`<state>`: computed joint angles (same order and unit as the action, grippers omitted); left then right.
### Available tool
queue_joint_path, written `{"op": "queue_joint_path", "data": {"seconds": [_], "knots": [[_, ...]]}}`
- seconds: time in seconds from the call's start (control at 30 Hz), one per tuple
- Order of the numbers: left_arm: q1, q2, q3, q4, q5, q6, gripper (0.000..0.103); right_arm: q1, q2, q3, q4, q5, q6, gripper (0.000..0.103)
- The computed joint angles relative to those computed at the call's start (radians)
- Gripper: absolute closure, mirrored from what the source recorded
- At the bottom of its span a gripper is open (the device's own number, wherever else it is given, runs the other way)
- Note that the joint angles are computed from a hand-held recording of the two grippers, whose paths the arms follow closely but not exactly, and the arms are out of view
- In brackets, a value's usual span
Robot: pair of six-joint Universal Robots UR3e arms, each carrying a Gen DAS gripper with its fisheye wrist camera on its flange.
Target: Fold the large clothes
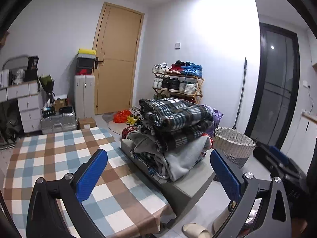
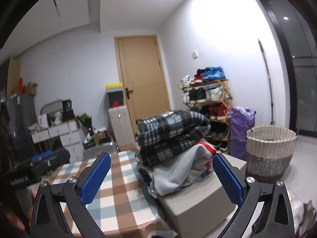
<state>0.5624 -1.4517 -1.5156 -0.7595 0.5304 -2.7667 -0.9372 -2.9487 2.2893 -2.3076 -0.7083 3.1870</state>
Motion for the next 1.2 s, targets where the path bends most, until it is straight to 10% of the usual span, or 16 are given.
{"op": "queue_joint_path", "data": {"seconds": [0.4, 1.2], "knots": [[0.002, 0.161, -0.144, -0.073, 0.081, 0.092, 0.002, 0.361, 0.072, 0.126, -0.323, -0.362, 0.089, 0.000], [0.064, 0.321, -0.215, -0.152, 0.048, 0.095, 0.002, 0.596, 0.063, 0.196, -0.447, -0.588, 0.094, 0.000]]}}
